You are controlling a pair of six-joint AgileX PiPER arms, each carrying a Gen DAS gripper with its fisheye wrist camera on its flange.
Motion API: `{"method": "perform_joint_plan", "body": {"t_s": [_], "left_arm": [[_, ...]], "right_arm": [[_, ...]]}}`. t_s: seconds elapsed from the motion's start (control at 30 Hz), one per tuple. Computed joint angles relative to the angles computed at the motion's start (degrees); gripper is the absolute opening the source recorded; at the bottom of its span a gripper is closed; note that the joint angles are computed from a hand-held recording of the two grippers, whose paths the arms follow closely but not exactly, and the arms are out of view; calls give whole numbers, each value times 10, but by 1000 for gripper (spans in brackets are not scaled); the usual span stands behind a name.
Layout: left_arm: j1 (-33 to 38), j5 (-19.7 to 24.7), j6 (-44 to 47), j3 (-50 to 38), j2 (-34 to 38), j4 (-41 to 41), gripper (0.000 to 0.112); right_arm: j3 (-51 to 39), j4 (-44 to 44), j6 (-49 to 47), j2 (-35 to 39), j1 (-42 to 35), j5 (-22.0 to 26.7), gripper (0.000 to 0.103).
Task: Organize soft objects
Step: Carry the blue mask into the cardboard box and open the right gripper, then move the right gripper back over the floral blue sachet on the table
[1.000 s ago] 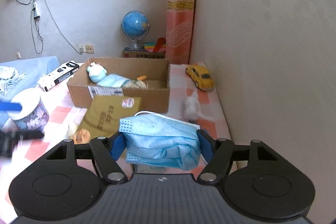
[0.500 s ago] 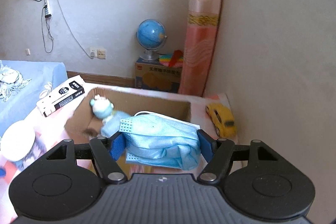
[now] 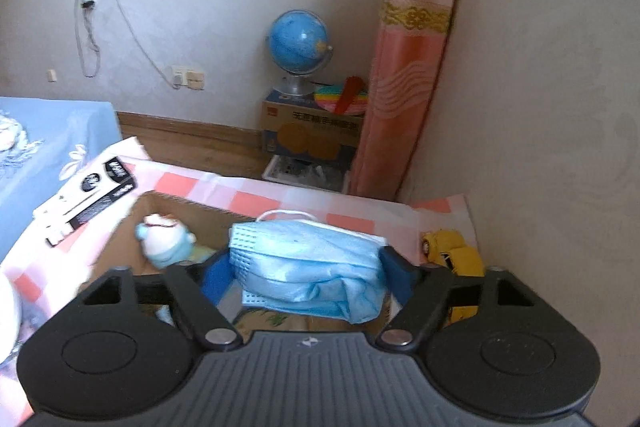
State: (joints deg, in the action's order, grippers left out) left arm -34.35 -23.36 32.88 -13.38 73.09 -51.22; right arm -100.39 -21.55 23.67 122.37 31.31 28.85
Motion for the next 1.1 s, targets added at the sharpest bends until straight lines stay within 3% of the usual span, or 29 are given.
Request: {"method": "perform_joint_plan", "body": {"t_s": [0.13, 0.27, 0.6, 0.83, 1.0, 1.1], "left_arm": [[8, 3, -10, 0, 6, 14, 102], [5, 7, -15, -1, 4, 15, 102], [-56, -17, 120, 1, -31, -148, 102], [-95, -36, 172, 6, -48, -214, 102], [-107, -38, 187, 4, -49, -232, 103], [-115, -41, 190, 4, -47, -237, 102]], "right_arm": [[24, -18, 20, -7, -4, -16, 103], [62, -20, 29, -31, -4, -27, 103], [224, -110, 138, -131, 21, -82, 103], [368, -289, 353, -224, 51, -106, 103], [477, -462, 569, -291, 79, -101, 103], [530, -520, 660, -317, 92, -86, 103]]}}
